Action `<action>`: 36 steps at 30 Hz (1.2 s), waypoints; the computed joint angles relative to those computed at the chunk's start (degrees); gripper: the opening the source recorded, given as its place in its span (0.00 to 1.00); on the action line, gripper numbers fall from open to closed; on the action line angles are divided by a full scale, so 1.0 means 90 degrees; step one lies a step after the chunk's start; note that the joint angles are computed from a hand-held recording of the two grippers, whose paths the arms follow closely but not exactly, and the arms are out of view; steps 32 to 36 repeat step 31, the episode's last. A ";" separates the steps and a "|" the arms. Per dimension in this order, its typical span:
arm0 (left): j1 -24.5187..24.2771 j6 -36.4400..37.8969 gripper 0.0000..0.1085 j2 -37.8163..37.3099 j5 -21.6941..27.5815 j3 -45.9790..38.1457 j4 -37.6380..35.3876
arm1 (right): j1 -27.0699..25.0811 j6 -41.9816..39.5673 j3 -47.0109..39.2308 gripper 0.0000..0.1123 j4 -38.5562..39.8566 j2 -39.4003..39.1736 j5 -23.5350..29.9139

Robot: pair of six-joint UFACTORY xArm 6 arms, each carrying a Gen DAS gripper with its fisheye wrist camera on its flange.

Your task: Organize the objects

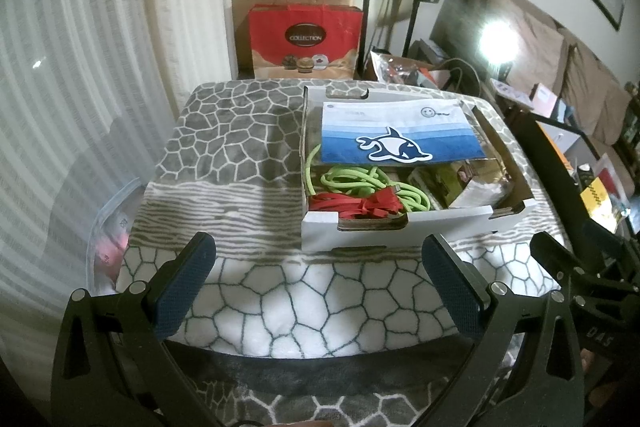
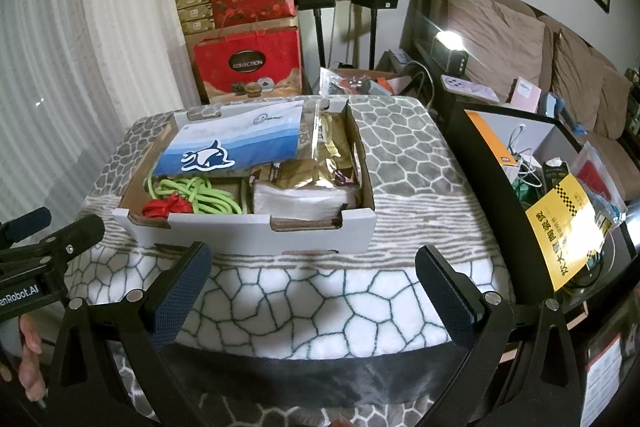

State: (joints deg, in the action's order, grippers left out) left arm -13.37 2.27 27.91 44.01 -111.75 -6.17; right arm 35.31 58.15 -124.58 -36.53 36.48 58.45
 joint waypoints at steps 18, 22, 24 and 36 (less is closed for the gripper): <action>-0.0003 0.0000 0.95 0.0006 -0.0002 -0.0007 0.0017 | 0.0000 0.0002 0.0000 0.91 0.0002 0.0000 -0.0002; -0.0001 0.0012 0.95 0.0010 0.0004 -0.0015 0.0006 | 0.0002 0.0003 -0.0011 0.91 0.0004 0.0006 0.0008; -0.0005 0.0012 0.95 0.0002 -0.0001 -0.0002 0.0002 | 0.0003 0.0004 -0.0013 0.91 0.0004 0.0008 0.0007; -0.0008 -0.0052 0.95 -0.0028 -0.0059 0.0069 0.0103 | 0.0002 0.0010 -0.0014 0.91 -0.0005 0.0009 0.0005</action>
